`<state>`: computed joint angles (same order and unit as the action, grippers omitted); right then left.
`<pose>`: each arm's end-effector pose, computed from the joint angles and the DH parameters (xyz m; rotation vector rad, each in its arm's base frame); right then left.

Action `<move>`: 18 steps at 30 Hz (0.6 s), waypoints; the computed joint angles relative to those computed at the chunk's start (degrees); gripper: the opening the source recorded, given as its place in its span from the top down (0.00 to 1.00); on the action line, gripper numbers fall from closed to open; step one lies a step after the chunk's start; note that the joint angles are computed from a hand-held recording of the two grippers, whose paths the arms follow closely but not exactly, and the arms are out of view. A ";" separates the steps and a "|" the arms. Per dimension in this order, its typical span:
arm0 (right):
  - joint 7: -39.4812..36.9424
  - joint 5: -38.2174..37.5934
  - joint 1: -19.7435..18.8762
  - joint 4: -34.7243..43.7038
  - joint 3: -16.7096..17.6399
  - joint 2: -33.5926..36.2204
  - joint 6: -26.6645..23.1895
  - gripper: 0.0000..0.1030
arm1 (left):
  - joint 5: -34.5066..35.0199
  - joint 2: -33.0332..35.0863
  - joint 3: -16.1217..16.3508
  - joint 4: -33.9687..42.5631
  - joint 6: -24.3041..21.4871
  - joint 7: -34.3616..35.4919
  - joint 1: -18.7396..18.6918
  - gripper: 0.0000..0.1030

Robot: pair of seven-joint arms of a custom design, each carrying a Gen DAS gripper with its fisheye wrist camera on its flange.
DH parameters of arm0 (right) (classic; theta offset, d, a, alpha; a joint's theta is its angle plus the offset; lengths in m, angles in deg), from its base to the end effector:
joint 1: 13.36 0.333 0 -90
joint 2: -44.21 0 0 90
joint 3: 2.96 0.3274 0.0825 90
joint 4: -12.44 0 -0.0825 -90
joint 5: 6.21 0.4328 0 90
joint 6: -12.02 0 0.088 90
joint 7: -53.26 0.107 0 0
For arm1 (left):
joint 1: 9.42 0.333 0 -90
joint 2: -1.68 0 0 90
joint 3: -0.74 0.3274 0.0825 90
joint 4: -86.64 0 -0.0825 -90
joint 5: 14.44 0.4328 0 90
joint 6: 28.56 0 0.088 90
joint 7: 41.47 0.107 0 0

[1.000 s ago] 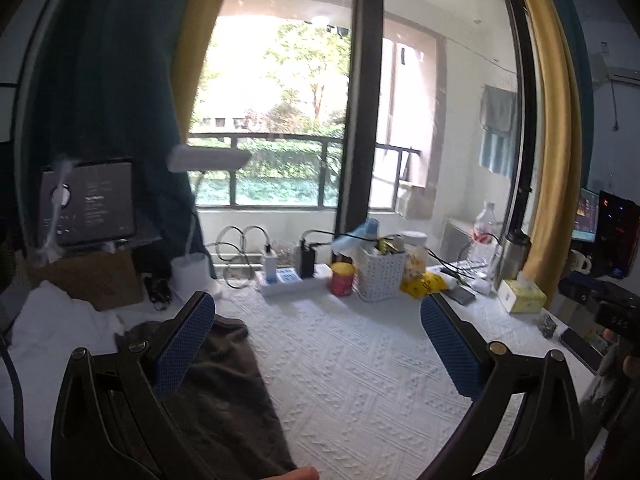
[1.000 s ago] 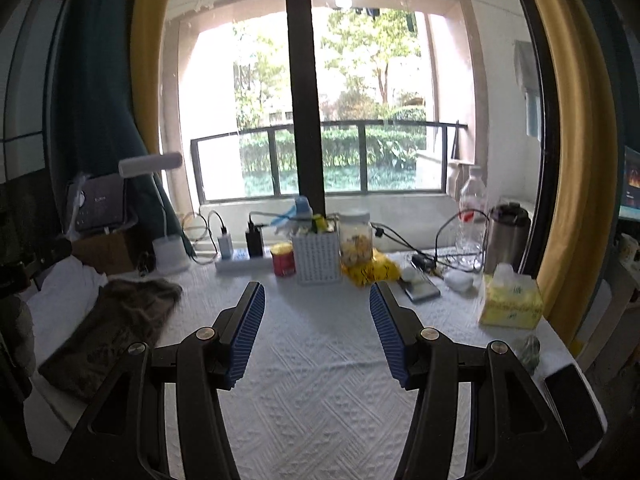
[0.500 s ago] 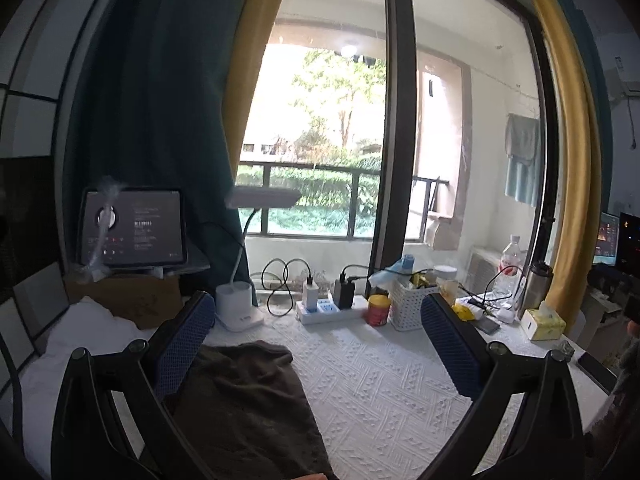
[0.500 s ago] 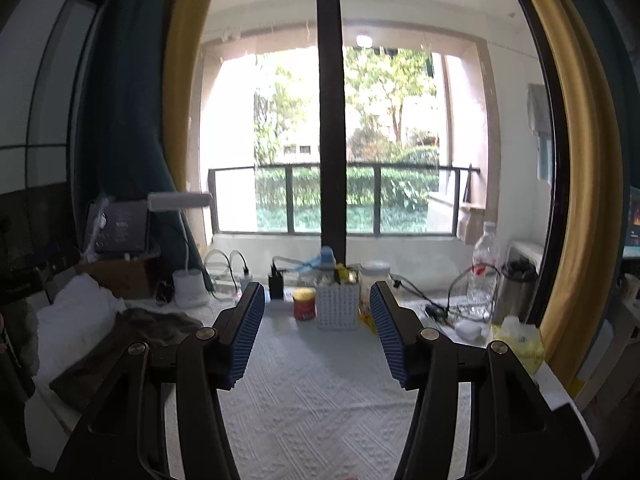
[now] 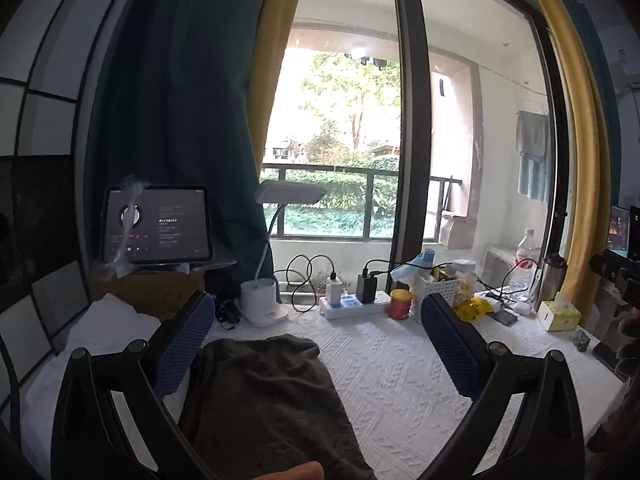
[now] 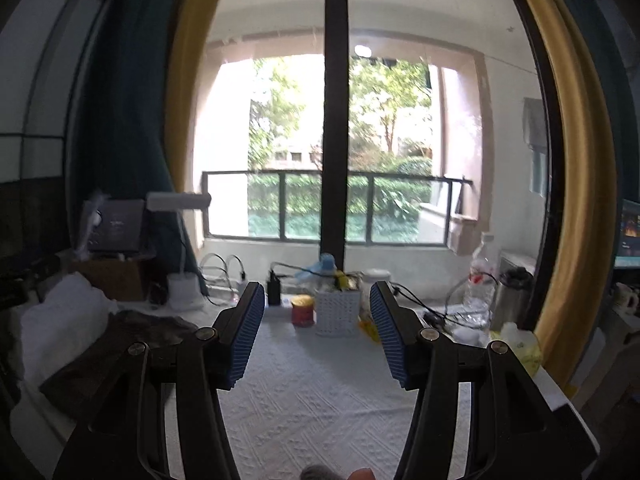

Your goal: Fold small clothes

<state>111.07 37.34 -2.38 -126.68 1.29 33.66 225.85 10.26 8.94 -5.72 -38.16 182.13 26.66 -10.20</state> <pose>0.5080 0.0455 0.5159 -1.2679 1.4712 -1.1961 0.6026 -0.1288 0.4762 -1.2293 1.6301 -1.3585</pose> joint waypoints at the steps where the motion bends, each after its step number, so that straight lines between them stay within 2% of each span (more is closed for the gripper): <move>1: -0.14 0.39 -0.08 0.21 -0.01 0.21 -0.38 0.43 | -0.03 0.00 0.00 -0.01 -0.24 0.11 -0.04 0.01; 7: -1.41 2.38 -0.30 0.86 0.01 1.00 -0.68 0.43 | 1.47 0.40 -0.22 0.52 -0.79 -0.71 0.21 0.01; 12: -2.02 3.34 -0.26 1.38 -0.13 1.43 -1.37 0.43 | 5.55 0.97 -0.65 1.59 -1.08 -4.68 1.27 0.01; 18: -2.69 4.50 -0.38 1.74 -0.18 1.92 -1.71 0.43 | 6.02 1.10 -0.48 1.83 -1.17 -5.14 1.11 0.01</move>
